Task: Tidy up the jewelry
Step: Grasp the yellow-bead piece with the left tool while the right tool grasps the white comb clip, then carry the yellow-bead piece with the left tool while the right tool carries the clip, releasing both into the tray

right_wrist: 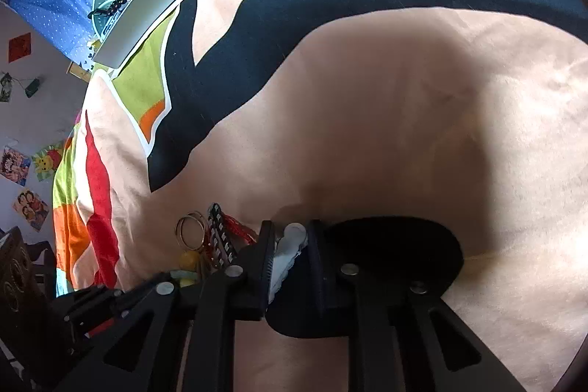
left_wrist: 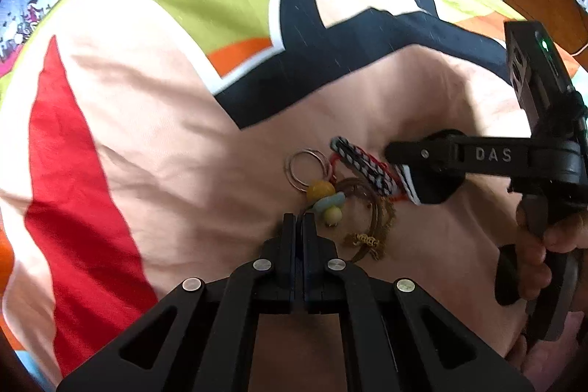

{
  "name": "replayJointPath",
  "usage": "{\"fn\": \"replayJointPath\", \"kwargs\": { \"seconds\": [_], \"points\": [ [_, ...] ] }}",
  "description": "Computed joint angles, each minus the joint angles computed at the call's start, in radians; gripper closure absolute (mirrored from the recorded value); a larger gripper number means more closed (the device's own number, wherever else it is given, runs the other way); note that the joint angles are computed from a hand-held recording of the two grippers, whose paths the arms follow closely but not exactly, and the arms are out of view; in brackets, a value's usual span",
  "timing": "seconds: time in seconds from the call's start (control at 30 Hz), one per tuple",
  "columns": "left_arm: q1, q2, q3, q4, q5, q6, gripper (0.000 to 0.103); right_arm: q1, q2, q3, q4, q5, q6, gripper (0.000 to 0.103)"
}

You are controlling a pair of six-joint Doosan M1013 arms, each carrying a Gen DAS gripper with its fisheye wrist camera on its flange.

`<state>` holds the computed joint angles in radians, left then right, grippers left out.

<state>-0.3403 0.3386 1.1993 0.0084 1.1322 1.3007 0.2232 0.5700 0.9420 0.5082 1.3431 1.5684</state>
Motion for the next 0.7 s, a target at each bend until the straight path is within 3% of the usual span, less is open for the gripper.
{"fn": "replayJointPath", "kwargs": {
  "seconds": [0.23,0.7],
  "points": [
    [0.0,-0.024,0.019,0.054,-0.068,-0.067,0.103,-0.006,-0.007,0.002,0.041,0.002,-0.005,0.087],
    [0.038,-0.118,0.087,0.018,-0.271,-0.151,0.103,-0.02,-0.054,0.04,0.109,-0.137,-0.03,0.087]
  ]
}}
